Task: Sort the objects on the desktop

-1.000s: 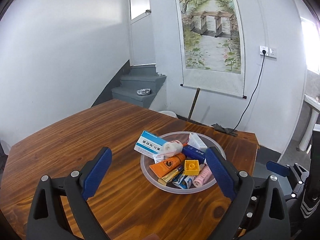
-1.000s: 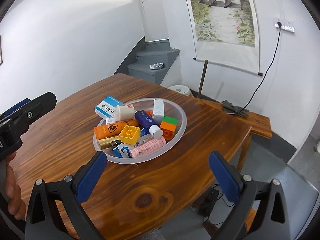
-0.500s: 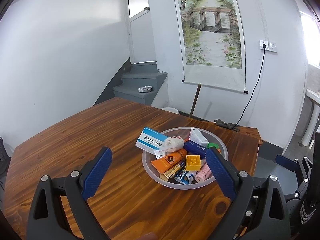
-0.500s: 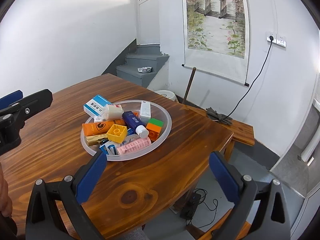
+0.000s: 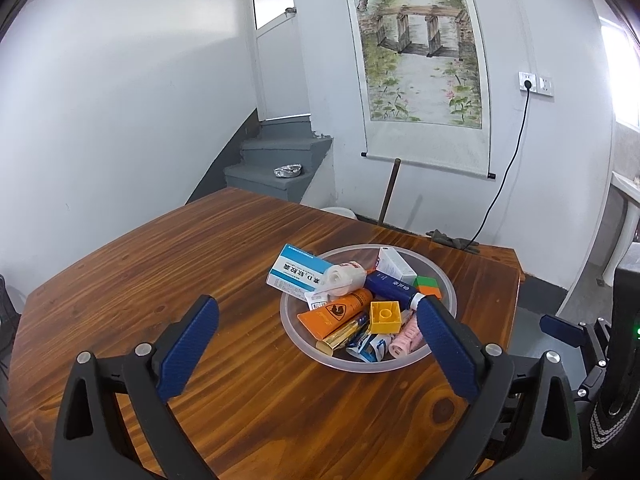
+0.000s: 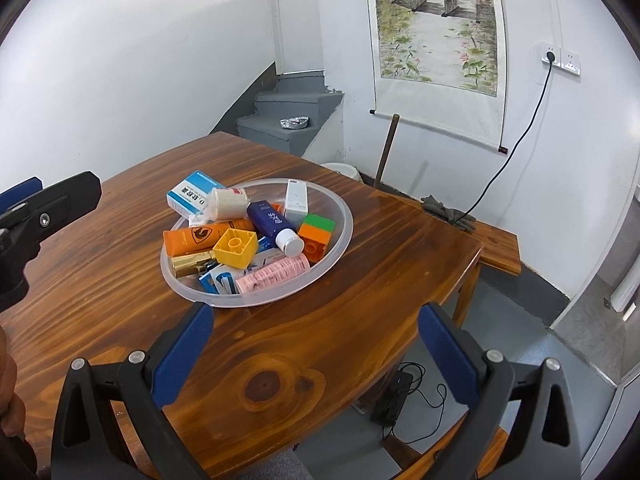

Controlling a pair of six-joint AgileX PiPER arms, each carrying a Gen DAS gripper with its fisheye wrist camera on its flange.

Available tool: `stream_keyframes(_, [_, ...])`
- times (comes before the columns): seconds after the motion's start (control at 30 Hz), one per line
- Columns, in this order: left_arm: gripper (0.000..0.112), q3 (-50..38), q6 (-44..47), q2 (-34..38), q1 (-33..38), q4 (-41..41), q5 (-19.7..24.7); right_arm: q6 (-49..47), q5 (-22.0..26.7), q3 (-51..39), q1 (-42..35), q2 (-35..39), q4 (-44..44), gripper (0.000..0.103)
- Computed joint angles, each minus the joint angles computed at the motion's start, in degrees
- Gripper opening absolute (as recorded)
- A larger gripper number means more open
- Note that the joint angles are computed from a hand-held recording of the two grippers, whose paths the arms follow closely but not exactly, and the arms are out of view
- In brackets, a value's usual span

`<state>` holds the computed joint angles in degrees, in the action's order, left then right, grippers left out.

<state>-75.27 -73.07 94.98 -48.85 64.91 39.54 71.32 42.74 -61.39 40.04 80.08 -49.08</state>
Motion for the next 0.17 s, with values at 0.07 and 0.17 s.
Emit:
stream_keyframes(0.07, [0.101,0.73,-1.01,-0.48,-0.13,1.24,-0.45,-0.09,-0.03,0.03,-0.06,0.08,0.24,0.102])
stream_keyframes(0.17, [0.101,0.93,0.42,-0.90,0.20,0.43,-1.81,-0.67,-0.98,0.12,-0.68,0.19,1.22,0.102])
